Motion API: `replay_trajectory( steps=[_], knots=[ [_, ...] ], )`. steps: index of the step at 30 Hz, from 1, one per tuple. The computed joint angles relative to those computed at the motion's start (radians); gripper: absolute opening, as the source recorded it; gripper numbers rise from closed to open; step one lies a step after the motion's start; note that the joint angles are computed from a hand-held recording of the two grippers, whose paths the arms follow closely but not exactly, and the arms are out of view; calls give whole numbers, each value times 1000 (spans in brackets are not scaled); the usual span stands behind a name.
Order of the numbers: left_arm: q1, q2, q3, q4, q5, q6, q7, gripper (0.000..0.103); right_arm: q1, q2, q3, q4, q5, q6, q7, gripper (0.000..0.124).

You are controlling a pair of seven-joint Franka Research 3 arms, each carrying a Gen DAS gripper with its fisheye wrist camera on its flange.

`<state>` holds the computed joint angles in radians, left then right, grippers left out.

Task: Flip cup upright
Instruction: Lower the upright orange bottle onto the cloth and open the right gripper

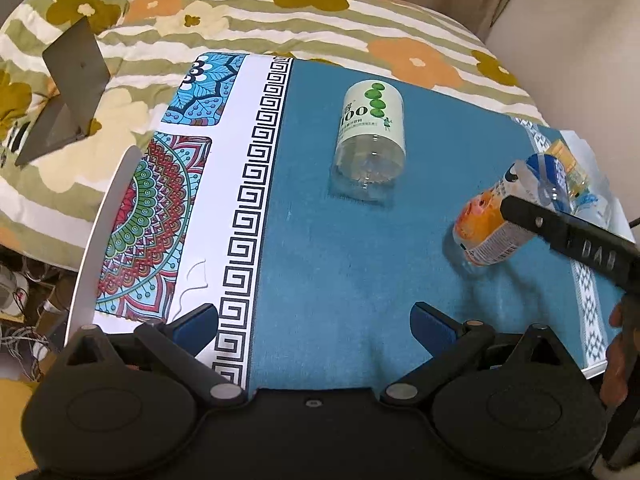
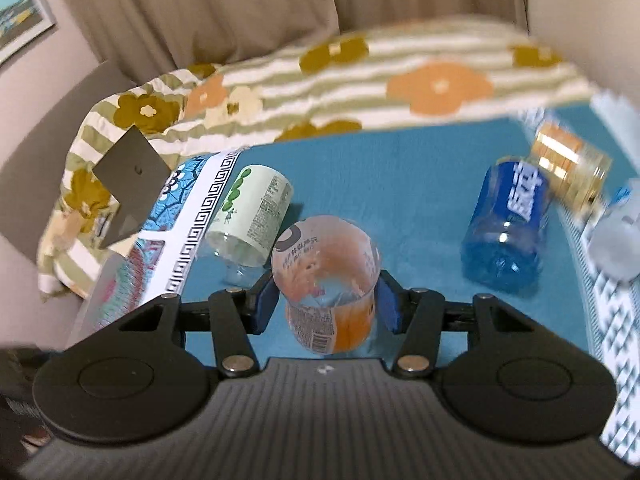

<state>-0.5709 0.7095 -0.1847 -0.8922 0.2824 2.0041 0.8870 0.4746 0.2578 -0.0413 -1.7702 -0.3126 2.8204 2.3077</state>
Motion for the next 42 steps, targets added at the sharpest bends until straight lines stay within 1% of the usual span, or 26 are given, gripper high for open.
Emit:
replay_trajectory(
  steps=[2, 4, 5, 9, 12, 21, 22, 23, 25, 27, 29, 31, 33, 36, 40, 42],
  knots=[
    [-3, 2, 1, -1, 6, -4, 8, 103, 53, -11, -53, -35, -143, 37, 75, 67],
    [-3, 5, 1, -2, 6, -11, 11, 103, 79, -17, -81, -53, -254, 44, 137, 67],
    [-4, 6, 1, -2, 5, -13, 9, 103, 80, -14, -81, -59, -285, 48, 158, 67],
    [-1, 4, -2, -15, -1, -7, 0, 103, 64, -17, -70, -79, -350, 75, 192, 67],
    [-3, 7, -3, -13, -1, -6, 2, 103, 61, -19, -68, -82, -388, 77, 201, 67],
    [-9, 16, -1, 3, 0, -6, 10, 103, 48, -18, -54, -86, -427, 90, 210, 71],
    [-10, 16, 0, 4, 2, -6, 11, 103, 45, -18, -52, -87, -421, 99, 211, 75],
    [-11, 18, 1, 7, 4, -7, 12, 103, 43, -17, -52, -90, -414, 109, 212, 88],
    [-14, 17, 3, 8, 8, -7, 12, 103, 46, -18, -58, -93, -409, 119, 226, 103],
    [-17, 15, 5, 8, 13, -8, 11, 103, 60, -18, -76, -92, -433, 121, 264, 103],
    [-19, 8, 6, 1, 17, -5, 6, 103, 52, -20, -64, -87, -408, 93, 251, 103],
    [-21, -3, 6, -6, 21, -2, -1, 103, 45, -30, -57, -94, -392, 86, 256, 103],
    [-26, -11, 6, -6, 28, 1, -5, 103, 38, -52, -47, -102, -380, 56, 256, 103],
    [-41, -14, 10, 17, 47, 0, -6, 103, 16, -93, -15, -108, -365, -1, 218, 103],
    [-69, -49, 27, -2, 98, 57, -44, 103, -34, -161, 51, -104, -250, -134, 83, 103],
    [-88, -43, 35, 26, 129, 56, -50, 103, -53, -196, 79, -94, -195, -220, 19, 103]
  ],
)
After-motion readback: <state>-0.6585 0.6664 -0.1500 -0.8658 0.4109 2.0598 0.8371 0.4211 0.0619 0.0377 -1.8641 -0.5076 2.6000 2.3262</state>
